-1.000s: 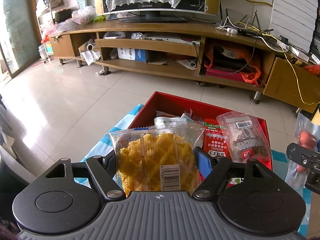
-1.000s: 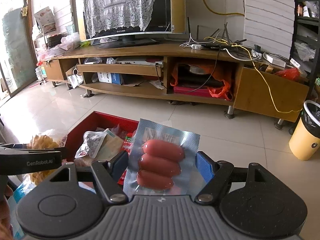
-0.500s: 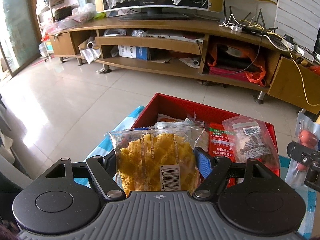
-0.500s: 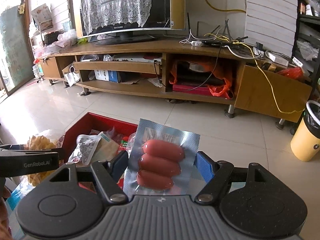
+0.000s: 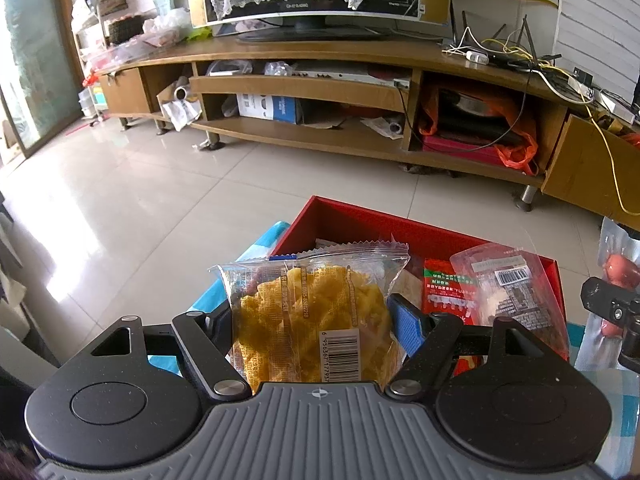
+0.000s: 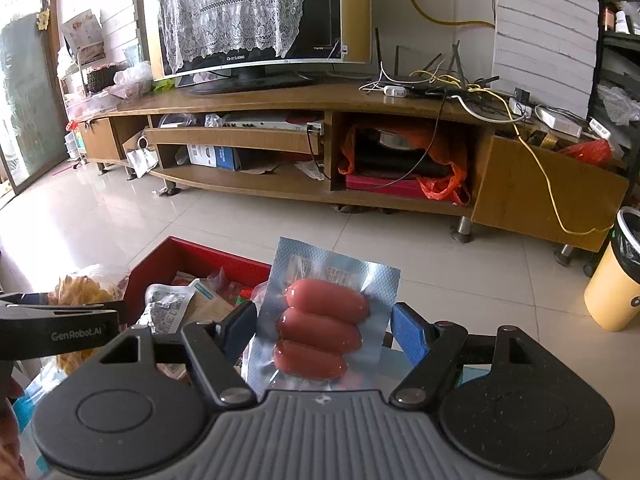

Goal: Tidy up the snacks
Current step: 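Lower the waffle bag and sausage pack into the red box and open both tools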

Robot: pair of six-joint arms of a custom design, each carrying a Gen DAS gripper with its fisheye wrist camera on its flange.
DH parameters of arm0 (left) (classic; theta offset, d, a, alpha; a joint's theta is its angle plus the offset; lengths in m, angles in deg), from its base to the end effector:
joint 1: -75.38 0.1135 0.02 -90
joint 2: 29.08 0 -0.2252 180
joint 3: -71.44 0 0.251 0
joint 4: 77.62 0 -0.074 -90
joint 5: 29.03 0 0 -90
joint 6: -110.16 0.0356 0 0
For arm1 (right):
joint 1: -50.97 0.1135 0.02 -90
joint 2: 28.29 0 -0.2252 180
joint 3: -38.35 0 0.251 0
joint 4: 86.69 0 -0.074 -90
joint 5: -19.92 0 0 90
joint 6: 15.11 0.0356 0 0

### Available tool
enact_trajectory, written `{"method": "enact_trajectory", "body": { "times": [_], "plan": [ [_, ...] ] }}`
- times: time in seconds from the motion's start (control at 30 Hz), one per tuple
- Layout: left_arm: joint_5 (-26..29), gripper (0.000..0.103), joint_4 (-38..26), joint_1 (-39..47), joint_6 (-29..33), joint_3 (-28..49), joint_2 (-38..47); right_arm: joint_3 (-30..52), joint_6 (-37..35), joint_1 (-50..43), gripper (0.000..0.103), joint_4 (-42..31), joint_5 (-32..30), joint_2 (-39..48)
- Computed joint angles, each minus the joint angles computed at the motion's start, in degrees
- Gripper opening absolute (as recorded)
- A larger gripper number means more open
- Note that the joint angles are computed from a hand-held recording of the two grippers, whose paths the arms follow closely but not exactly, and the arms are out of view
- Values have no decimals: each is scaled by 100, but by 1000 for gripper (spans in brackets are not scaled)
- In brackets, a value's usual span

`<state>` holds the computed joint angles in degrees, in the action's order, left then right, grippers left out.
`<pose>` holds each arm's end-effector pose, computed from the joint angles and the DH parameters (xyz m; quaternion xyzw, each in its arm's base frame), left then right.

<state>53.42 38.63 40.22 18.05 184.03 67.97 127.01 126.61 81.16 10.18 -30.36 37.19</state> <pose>0.2989 -0.2048 0.3228 0.2426 0.9004 -0.0554 0.3569 0.1913 0.0850 0.3294 0.2562 0.8759 -0.0880 0.3992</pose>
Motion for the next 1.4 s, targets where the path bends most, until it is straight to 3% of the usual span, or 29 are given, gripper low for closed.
{"method": "enact_trajectory", "body": {
  "times": [1.4],
  "plan": [
    [-74, 81, -150, -117, 23, 949, 1097, -637, -771, -1082, 74, 1316, -989, 89]
  ]
}}
